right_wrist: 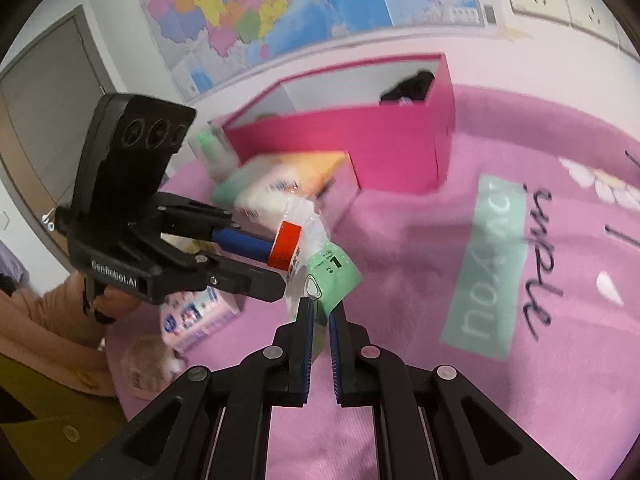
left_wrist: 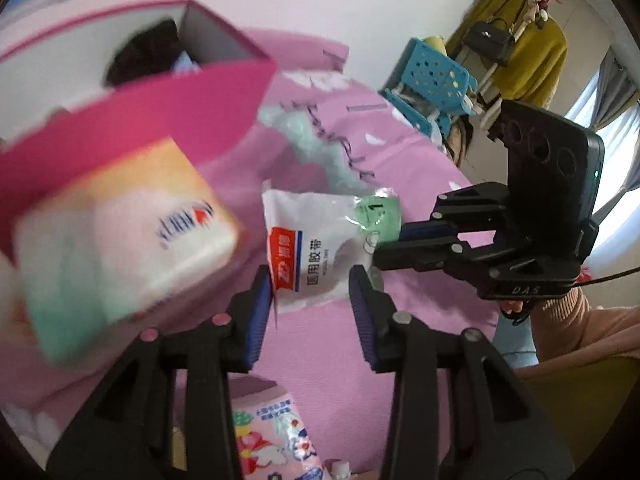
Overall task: Organize soft objects
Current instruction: 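Lift the medical-tape bag with the right tool and carry it over the box, then lower the medical-tape bag into the pink box and open the right tool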
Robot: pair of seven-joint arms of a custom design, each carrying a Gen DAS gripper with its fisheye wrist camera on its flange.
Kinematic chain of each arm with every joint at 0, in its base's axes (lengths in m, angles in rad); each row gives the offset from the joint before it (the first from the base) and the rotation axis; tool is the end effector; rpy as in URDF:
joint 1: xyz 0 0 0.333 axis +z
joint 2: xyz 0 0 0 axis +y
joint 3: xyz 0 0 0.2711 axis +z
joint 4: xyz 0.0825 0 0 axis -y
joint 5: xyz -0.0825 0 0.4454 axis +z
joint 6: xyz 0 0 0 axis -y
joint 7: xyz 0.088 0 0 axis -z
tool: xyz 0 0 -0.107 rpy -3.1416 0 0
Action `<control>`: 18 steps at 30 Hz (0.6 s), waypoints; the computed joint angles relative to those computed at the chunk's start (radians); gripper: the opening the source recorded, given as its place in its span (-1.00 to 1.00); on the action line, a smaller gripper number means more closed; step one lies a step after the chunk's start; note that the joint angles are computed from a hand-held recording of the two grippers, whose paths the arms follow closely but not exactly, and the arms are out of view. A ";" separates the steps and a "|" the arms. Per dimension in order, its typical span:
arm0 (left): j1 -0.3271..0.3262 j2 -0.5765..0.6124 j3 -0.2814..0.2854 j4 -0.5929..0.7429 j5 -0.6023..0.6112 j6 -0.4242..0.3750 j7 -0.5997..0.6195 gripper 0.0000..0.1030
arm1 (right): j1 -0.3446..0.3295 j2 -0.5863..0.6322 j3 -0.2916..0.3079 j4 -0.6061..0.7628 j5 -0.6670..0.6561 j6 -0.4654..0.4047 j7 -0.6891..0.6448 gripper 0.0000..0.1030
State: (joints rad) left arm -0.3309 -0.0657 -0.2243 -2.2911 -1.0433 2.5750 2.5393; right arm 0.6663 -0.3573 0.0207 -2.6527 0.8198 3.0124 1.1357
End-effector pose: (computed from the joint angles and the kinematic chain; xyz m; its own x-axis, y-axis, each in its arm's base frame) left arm 0.5027 -0.2943 0.3254 -0.6950 -0.6180 0.3675 -0.6936 0.4416 -0.5691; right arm 0.4146 0.2699 0.3424 0.4244 -0.8500 -0.3121 -0.7719 -0.1596 -0.6153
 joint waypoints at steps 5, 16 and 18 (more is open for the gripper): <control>-0.004 -0.060 0.022 -0.013 -0.043 0.053 0.011 -0.20 | 0.056 0.011 -0.065 0.069 0.076 0.012 -0.106 -0.87; 0.039 0.021 0.041 0.141 0.167 0.149 -0.225 -0.20 | -0.061 0.235 -0.008 0.400 0.148 -0.049 -0.225 -0.85; 0.057 0.054 0.033 0.176 0.216 0.149 -0.277 -0.20 | -0.096 0.283 0.014 0.449 0.119 -0.057 -0.199 -0.84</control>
State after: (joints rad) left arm -0.2743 -0.0116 -0.1909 -2.1151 -0.8272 2.7238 2.2624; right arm 0.5701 -0.0747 0.0349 -2.2040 0.9383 2.9556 0.9372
